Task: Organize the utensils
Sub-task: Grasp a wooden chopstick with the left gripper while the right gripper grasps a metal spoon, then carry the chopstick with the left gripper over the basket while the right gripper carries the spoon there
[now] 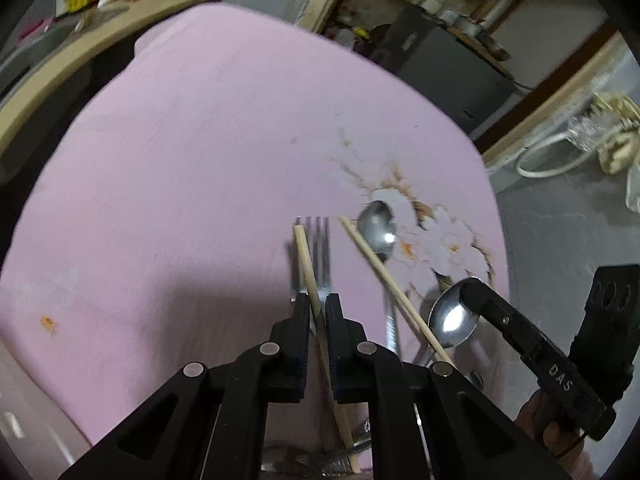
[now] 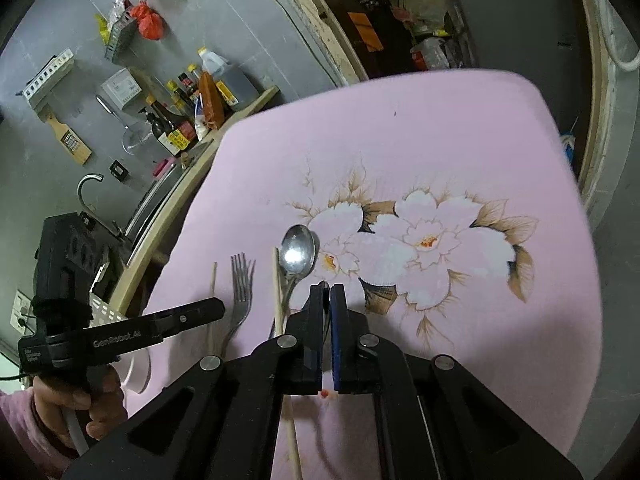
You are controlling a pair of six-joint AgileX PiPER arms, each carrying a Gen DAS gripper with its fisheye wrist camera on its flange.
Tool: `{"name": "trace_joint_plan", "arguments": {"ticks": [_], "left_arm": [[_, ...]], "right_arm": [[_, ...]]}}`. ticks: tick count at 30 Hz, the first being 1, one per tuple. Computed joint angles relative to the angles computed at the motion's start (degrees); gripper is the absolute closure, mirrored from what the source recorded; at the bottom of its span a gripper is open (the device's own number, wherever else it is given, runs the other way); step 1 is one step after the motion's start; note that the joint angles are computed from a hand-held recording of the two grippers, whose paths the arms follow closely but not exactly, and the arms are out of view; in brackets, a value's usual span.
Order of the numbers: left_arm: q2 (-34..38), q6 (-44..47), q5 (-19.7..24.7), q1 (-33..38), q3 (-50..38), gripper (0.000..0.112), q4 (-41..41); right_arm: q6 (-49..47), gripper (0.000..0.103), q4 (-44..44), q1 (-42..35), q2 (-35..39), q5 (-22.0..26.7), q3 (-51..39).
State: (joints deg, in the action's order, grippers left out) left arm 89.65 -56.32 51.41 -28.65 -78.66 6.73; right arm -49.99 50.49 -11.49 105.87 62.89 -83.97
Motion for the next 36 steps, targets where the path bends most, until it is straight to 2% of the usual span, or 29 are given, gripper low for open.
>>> {"name": "trace_joint_plan", "arguments": {"ticks": [9,16,24,30,33,36], "left_arm": [[-5.17,-0.21,2.34,-5.56,-2.42,0.106,6.49],[-7.54,-1.76,5.54,-10.34,-6.25,0.107,11.97],[-10.57,-5.28,8.92,-15.81,-9.94,0.107,22.21],[-14.0,-0.31,8.72,-15.49,-12.39,0.107,22.8],[-16.2,3.31,9.23,-13.93,-13.77,0.107,20.72],[-19.28,8.17,9.21,-10.71,-14.36,0.107,17.41]], "right_arm": [[-1.09,0.101,-0.72,-2.16,-10.56,-4.88,3.62],[0.79,0.101,-1.96,-3.62,-16.99,-4.23,2.99],[4.89,0.101,-7.6,-2.74,-29.57,-11.74,6.44],[17.44,0.101,-17.93,2.72,-37.03,-15.51,3.96],[27.2,0.101,-26.07,8.41,-39.35,-15.52,0.2],[38.25,0.101,-37.78,17.5,-40.67,-15.45,-3.59]]}}
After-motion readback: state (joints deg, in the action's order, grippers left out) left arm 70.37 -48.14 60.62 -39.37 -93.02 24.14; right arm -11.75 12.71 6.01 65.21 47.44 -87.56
